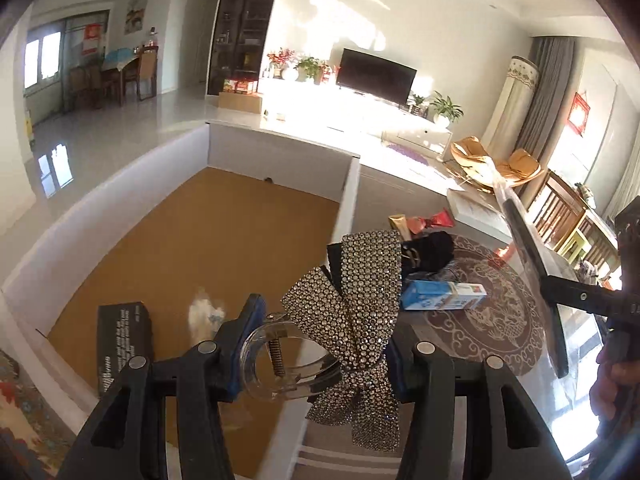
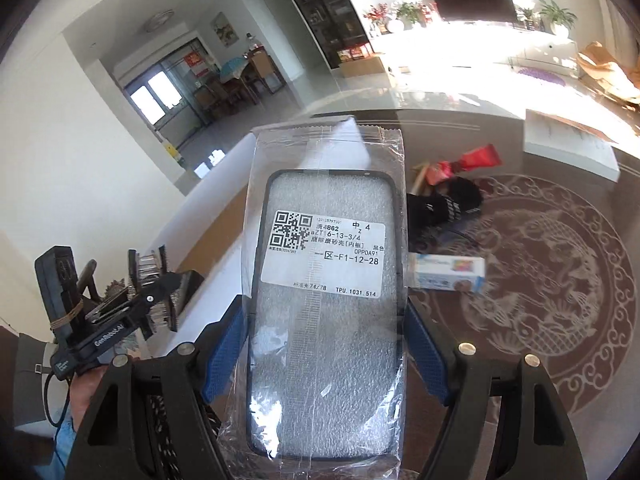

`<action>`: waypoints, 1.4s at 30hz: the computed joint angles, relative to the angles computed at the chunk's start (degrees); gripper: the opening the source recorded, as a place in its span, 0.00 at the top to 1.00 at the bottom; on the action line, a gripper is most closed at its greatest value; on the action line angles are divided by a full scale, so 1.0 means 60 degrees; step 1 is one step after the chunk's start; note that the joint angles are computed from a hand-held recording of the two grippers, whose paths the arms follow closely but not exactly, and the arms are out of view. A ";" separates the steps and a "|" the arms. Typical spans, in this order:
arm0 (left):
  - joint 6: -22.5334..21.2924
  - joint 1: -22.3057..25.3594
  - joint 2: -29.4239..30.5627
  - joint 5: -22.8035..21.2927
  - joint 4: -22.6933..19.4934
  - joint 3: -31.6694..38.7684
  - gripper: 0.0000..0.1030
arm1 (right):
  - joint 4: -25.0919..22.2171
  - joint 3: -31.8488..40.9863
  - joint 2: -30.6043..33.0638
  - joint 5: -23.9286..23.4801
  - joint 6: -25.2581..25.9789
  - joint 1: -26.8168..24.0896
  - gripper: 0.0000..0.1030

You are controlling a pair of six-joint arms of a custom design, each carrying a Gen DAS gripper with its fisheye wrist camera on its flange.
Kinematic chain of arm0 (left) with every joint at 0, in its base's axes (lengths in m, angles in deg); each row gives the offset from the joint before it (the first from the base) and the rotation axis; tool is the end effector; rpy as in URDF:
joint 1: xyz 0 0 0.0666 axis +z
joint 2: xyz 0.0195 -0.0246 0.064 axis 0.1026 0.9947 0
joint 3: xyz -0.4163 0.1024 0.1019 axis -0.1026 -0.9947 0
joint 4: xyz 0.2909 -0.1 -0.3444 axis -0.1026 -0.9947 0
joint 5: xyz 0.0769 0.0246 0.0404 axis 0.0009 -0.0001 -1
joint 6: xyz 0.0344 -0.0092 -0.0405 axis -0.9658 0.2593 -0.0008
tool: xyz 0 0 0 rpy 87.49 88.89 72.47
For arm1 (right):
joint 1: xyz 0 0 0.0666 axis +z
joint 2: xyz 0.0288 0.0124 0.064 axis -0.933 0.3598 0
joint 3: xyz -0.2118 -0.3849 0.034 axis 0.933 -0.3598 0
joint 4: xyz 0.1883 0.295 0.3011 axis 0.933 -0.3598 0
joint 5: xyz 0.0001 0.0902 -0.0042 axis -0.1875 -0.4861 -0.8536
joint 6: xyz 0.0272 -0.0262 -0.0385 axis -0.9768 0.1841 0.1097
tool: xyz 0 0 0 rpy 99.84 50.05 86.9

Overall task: Organize objects
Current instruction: 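Carry the phone case and clear plastic item toward the bin, then open both grippers over the bin and withdraw them to the table, then move both grippers toward the blue-and-white nail cream box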

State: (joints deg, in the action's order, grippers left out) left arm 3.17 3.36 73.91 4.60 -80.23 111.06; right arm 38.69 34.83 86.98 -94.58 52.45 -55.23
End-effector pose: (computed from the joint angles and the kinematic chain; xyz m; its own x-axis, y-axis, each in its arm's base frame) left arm 0.5273 -0.0323 0.3990 -0.6891 -0.0047 -0.7247 0.1915 0.9633 -0.1883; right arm 0.5395 0.1415 0.4046 -0.7828 0.1125 -0.6121 -0.1935 0.8908 0.4112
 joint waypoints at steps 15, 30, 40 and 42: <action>-0.0209 0.1740 0.1809 -0.2023 -0.1368 0.1231 0.25 | -0.1062 0.5196 0.4822 0.0292 -0.0316 0.2523 0.18; -0.0263 -0.1279 -0.1174 0.0335 0.0400 -0.1123 0.03 | 0.1899 -0.1652 0.0031 0.3503 0.1465 0.0954 0.00; -0.0226 -0.3582 0.0493 -0.1042 0.0461 -0.1126 0.01 | 0.0945 -0.4185 -0.1619 0.5045 0.1394 -0.0783 0.00; -0.0229 -0.3619 0.0847 -0.1354 0.0526 -0.1084 0.01 | 0.0921 -0.4300 -0.1701 0.5078 0.1142 -0.0780 0.00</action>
